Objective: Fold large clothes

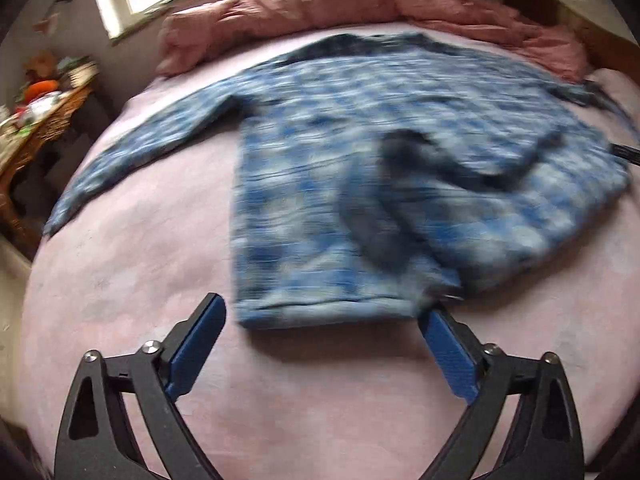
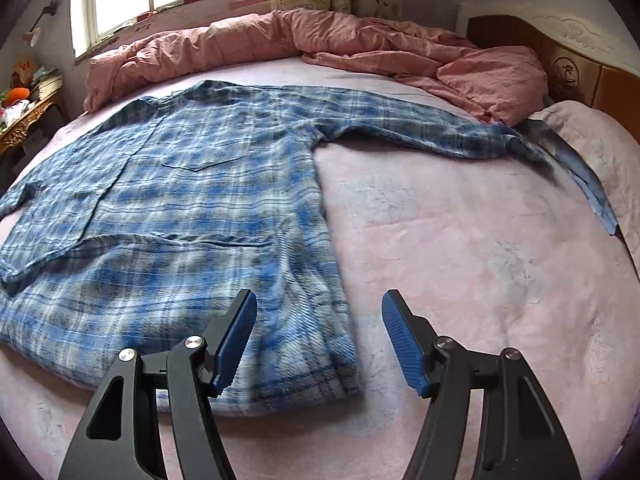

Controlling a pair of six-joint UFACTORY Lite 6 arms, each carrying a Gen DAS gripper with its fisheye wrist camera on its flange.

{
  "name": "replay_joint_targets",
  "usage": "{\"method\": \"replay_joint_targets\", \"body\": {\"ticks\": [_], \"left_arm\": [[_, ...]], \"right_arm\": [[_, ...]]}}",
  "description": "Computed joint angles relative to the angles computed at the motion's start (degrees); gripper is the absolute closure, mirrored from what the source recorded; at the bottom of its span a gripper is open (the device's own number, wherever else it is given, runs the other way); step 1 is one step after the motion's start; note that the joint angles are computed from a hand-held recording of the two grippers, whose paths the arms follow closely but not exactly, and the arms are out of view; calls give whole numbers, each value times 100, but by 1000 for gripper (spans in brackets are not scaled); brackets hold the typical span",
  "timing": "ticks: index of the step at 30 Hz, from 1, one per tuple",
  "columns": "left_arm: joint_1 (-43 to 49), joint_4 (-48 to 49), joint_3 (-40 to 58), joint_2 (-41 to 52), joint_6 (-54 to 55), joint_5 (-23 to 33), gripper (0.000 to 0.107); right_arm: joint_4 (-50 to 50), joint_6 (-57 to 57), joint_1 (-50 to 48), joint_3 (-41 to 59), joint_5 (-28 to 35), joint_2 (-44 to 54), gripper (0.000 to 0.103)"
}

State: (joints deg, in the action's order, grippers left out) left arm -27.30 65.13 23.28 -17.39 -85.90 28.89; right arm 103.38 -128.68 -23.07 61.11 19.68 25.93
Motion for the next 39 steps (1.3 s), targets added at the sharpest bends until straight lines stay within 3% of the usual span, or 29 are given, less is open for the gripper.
{"method": "replay_joint_targets", "body": {"ticks": [2,4,7,10,12,13,15,16,18,19,20,22,24,26,27,28,29,30,31,35,39], "left_arm": [[407,727,-143,-96,-906,43,41],[1274,1031,-415,-735,-1140,-771,58],[2388,536,-554,-1120,-397,-1952,70],[2316,577,-489,-962,-672,-1633,87],[2087,371,-549,-1121,-543,-1605,87],[2086,25,-576,-1202,-118,-1806,80],[1711,-257,-608,-1333,11,-1712,53],[1402,-114,-602,-1419,-284,-1363,37],[759,378,-636,-1566,-985,-738,33],[586,397,-632,-1618,-976,-660,33],[479,421,-649,-1704,-971,-657,33],[426,455,-661,-1790,-959,-759,29],[477,512,-606,-1633,-925,-964,27],[506,1189,-424,-1046,-1515,-970,28],[405,1586,-310,-664,-1953,-716,30],[352,1841,-105,-184,-2239,-462,49],[385,1890,105,234,-2285,-368,84],[502,1938,208,437,-2266,-482,99],[550,2157,230,471,-2487,-509,105],[42,2034,318,436,-2487,895,105],[662,1515,569,1013,-1964,299,104]], "right_arm": [[174,-228,28,-121,82,-77,36],[361,-357,25,-191,159,-119,36],[230,-145,-48,-165,366,-102,36],[175,-62,-53,-44,396,8,36],[452,-327,9,14,278,77,36],[453,-343,34,86,231,148,36],[295,-170,85,267,118,311,36],[505,-323,130,314,-5,370,36],[799,-515,197,437,-216,495,36],[586,-329,181,497,-176,553,46],[243,-26,160,545,-126,576,67],[220,-124,146,491,35,547,90],[996,-968,181,270,82,373,95],[1906,-1817,217,77,150,219,95],[2167,-2007,248,55,112,199,95],[2340,-2117,291,100,24,239,95],[2383,-2143,322,166,-40,297,95],[2403,-2159,342,203,-80,323,96],[2457,-2212,344,203,-79,327,96],[2696,-2415,205,18,216,145,96],[2804,-2382,237,316,-139,380,96]]}}
